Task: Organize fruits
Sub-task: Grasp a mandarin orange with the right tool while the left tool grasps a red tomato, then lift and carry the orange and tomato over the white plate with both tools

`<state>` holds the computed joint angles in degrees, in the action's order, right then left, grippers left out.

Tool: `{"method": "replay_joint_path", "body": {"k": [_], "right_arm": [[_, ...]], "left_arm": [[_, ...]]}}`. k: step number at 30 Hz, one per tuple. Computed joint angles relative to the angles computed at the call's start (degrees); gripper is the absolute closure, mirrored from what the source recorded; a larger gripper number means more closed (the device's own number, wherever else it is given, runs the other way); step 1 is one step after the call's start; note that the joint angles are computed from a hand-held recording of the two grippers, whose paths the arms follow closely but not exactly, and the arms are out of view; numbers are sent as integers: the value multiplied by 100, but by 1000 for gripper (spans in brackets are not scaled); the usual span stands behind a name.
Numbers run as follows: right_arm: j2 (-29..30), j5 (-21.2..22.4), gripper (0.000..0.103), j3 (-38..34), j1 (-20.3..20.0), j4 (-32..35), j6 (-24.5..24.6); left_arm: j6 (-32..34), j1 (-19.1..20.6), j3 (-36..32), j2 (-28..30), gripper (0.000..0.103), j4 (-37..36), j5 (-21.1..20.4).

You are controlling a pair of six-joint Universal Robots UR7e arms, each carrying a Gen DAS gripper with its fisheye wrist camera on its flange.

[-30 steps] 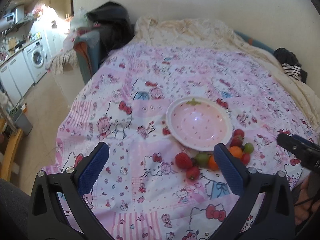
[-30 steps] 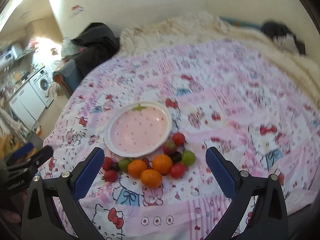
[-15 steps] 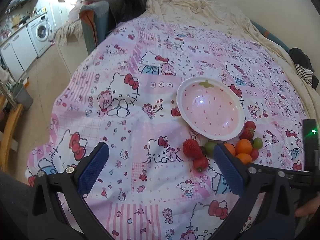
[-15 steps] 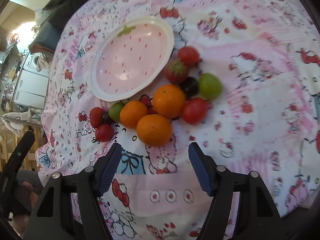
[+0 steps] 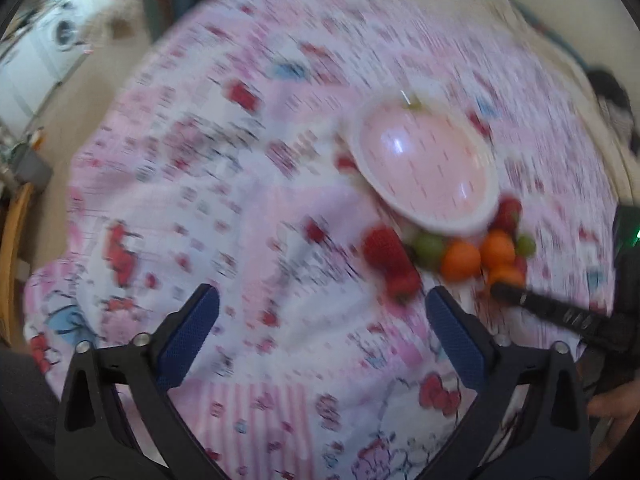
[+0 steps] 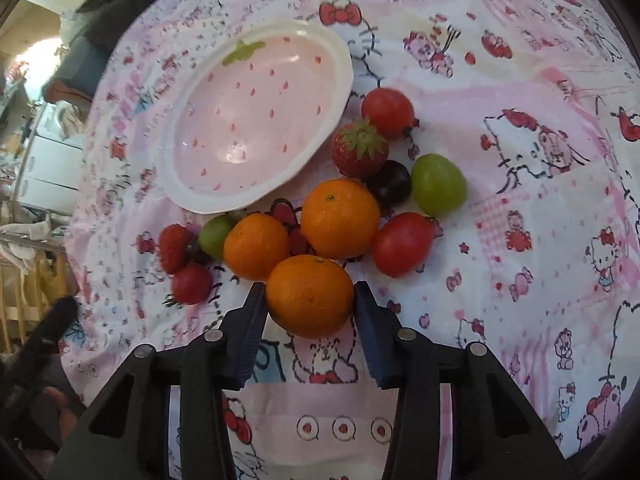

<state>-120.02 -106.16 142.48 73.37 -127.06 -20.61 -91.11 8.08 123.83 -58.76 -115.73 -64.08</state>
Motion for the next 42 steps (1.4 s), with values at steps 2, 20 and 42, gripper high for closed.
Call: {"method": "replay_joint_path", "body": {"k": [2, 20, 42], "right_arm": [[-172, 225, 58, -51, -119, 244, 9], [-790, 803, 58, -171, -584, 621, -228], [-873, 830, 58, -168, -322, 515, -305]], "left_arm": [[480, 149, -42, 246, 16, -454, -304], [1013, 669, -35, 1013, 78, -1958, -511], [464, 34, -99, 261, 78, -719, 271]]}}
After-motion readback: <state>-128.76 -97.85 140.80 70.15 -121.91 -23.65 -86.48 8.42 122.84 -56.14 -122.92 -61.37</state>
